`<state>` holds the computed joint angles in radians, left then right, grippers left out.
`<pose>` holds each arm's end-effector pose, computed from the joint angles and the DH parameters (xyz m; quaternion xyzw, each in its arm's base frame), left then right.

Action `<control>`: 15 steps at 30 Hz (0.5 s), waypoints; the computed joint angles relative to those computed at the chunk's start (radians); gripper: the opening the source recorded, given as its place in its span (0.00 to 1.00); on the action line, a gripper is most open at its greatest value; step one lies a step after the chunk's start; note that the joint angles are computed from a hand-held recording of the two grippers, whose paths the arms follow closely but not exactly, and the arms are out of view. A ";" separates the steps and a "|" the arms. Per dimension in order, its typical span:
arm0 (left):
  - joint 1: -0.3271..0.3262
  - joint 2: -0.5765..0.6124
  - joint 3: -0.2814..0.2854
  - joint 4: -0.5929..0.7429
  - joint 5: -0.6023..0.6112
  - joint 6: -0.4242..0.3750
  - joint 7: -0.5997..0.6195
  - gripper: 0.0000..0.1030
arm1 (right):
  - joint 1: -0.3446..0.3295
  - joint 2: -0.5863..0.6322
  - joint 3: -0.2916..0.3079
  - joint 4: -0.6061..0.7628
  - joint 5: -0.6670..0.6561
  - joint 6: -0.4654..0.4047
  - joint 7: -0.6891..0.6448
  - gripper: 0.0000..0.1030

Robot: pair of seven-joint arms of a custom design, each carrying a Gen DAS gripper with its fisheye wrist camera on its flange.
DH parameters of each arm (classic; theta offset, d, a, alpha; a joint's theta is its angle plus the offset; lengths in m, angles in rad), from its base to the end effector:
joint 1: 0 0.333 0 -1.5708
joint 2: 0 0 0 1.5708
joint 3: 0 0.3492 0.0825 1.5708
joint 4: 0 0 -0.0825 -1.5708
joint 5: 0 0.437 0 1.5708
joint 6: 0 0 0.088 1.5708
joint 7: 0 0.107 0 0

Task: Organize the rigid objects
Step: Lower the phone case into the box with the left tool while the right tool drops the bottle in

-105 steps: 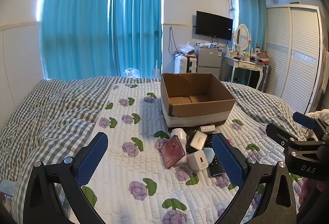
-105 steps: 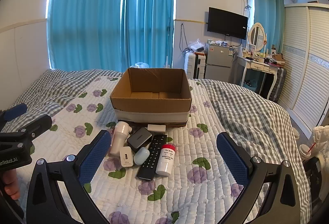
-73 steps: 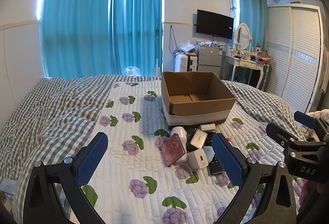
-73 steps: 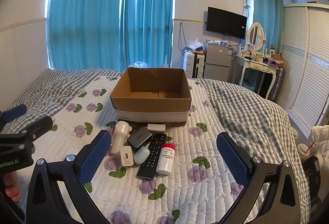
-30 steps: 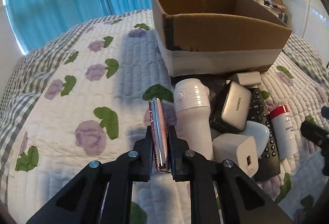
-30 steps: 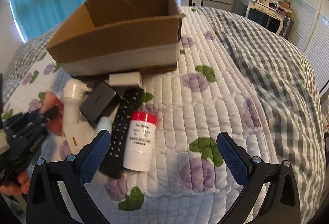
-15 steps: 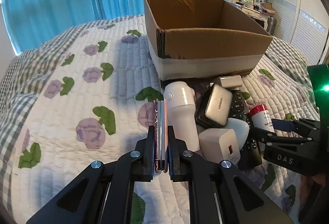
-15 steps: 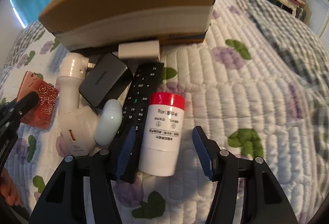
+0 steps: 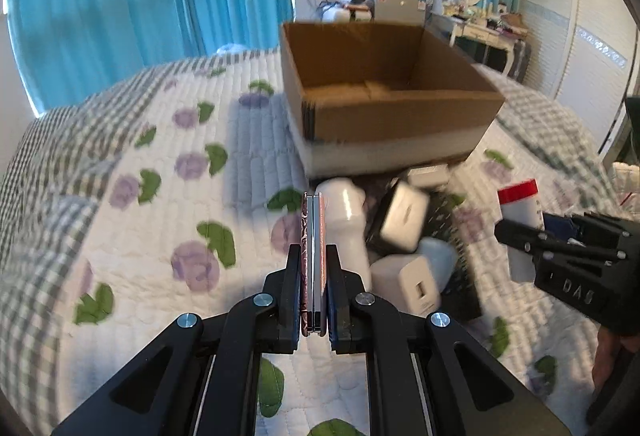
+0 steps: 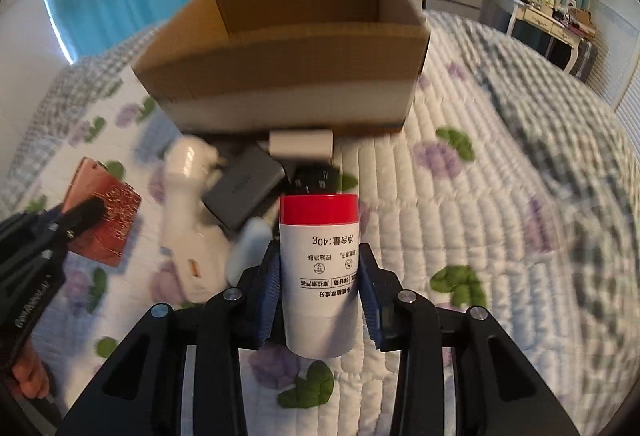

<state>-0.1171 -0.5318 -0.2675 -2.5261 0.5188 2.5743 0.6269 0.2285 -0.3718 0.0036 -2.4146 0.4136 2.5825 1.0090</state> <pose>0.4215 -0.1889 0.5181 -0.7190 0.5934 -0.2194 0.2877 0.4946 0.1096 0.5152 -0.8206 0.4856 -0.1247 0.2744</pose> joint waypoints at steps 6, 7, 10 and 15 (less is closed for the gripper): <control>0.011 -0.008 0.021 0.091 0.000 0.001 0.063 0.10 | 0.005 -0.016 -0.006 0.129 -0.004 -0.035 -0.024 0.34; 0.008 0.004 0.033 0.116 -0.012 0.004 0.080 0.10 | 0.008 -0.012 -0.006 0.157 -0.004 -0.040 -0.032 0.34; 0.026 0.049 0.030 0.189 -0.006 0.009 0.112 0.10 | 0.017 0.014 -0.017 0.240 0.012 -0.058 -0.072 0.34; 0.042 0.176 0.050 0.322 -0.015 0.056 0.159 0.10 | 0.018 0.100 -0.008 0.384 0.028 -0.072 -0.091 0.34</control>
<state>-0.0748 -0.3559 -0.2175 -2.2042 0.5034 2.6300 0.7855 0.2466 -0.2722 -0.0043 -2.0306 0.4417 2.5106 0.9179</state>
